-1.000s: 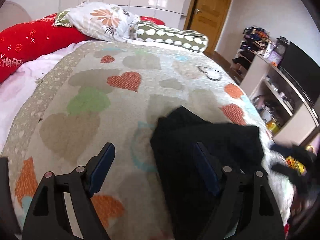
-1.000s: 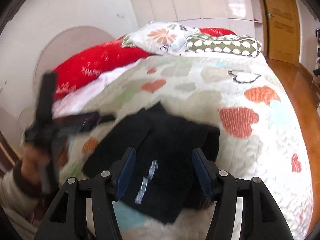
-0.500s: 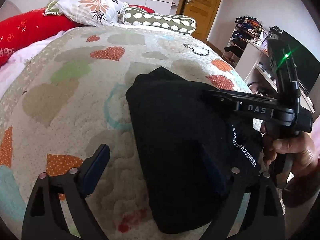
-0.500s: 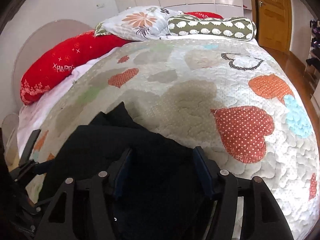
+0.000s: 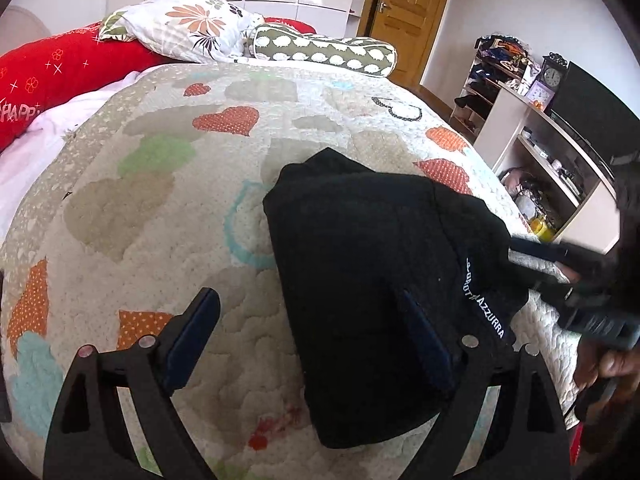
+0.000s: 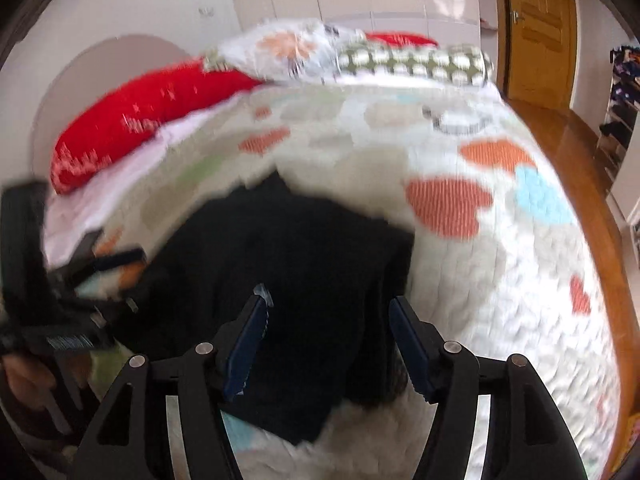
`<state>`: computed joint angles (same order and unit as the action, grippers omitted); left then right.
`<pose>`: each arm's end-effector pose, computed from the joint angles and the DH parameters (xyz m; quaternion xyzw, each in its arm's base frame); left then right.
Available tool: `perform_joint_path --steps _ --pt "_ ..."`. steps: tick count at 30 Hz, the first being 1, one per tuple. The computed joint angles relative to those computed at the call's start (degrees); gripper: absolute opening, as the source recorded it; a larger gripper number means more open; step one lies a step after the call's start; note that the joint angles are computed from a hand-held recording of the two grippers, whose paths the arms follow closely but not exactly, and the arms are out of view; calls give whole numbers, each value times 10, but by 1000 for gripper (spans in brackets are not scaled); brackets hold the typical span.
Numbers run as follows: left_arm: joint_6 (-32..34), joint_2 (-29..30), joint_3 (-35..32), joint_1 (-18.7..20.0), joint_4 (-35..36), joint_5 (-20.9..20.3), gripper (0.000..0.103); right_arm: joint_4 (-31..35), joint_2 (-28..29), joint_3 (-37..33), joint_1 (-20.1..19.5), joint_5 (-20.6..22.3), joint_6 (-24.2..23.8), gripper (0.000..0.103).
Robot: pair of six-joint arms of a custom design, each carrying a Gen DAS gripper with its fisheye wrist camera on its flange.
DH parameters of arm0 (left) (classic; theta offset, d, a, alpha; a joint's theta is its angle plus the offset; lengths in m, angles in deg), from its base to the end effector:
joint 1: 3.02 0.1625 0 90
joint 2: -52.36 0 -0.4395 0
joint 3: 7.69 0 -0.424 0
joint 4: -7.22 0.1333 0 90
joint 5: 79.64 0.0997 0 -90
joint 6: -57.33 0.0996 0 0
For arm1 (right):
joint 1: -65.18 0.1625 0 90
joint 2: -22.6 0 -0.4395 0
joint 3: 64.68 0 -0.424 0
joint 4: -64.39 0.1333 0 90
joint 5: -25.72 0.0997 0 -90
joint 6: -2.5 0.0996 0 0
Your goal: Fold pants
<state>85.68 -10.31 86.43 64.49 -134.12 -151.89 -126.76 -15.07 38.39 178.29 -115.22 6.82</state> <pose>-0.1125 -0.6997 0.2764 0.3937 0.8904 -0.1626 0.1605 0.3034 -0.5685 0.0529 0.0100 -0.8693 0.3662 0.3319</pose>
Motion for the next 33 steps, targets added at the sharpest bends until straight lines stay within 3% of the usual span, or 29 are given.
perform_joint_path --steps 5,8,13,18,26,33 --pt "-8 1 -1 -1 6 2 92 -25 -4 15 -6 25 8 69" --pt "-1 -4 -1 -3 8 2 92 -73 -19 36 -4 48 -2 74" --pt "-7 -5 -18 1 27 -19 92 -140 -46 84 -17 110 16 83" --pt "-26 6 -50 13 69 -47 93 -130 -57 103 -41 149 28 83" --pt "-58 37 -102 31 130 -74 93 -158 -53 106 -83 266 -2 84" --pt "-70 66 -137 39 191 -108 94 -140 -35 74 -94 302 -32 94"
